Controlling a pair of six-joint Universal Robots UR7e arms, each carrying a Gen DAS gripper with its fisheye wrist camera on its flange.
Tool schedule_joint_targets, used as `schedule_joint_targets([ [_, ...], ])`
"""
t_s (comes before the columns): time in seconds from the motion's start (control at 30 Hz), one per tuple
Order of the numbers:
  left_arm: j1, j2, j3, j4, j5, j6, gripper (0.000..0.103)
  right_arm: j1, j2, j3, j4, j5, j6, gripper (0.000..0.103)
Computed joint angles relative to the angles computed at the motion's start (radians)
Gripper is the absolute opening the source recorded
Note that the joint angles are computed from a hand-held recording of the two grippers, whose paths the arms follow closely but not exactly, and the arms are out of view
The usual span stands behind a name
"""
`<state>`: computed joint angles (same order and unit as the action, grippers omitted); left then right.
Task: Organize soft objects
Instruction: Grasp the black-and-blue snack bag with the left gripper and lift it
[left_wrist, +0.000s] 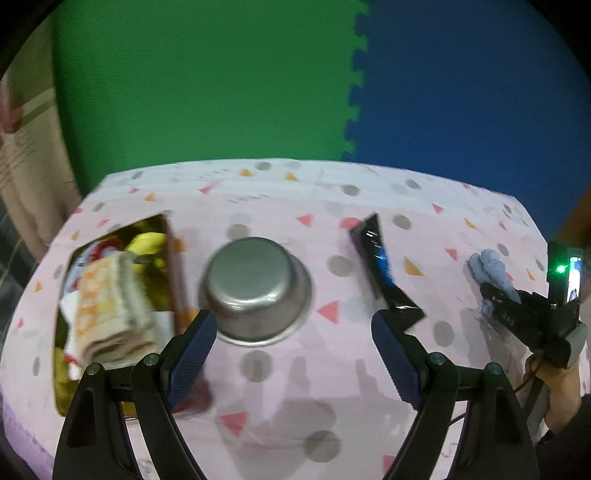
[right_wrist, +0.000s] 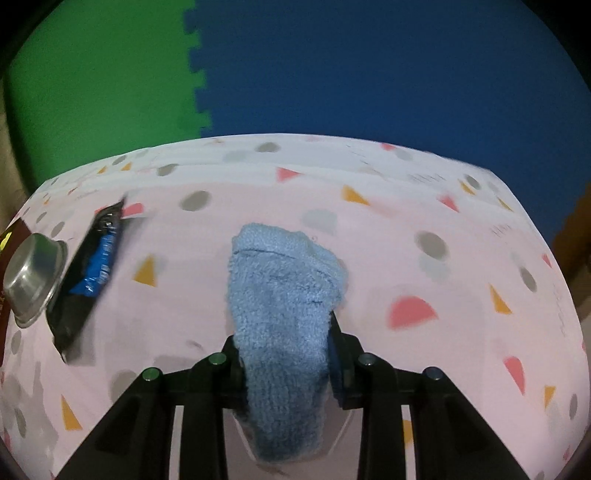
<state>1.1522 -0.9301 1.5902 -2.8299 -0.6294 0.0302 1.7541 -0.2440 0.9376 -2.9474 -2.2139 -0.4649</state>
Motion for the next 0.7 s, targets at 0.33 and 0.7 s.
schedule_joint_targets([
  [0.33,0.017,0.081,-0.139,0.178,-0.084,-0.108,0.083,-0.012,-0.031,0.057,-0.049,-0.006,-0.004,0.032],
  [0.7,0.036,0.213,-0.337,0.349,-0.127,-0.099,0.081,-0.013,-0.034,0.060,-0.046,-0.001,-0.001,0.033],
])
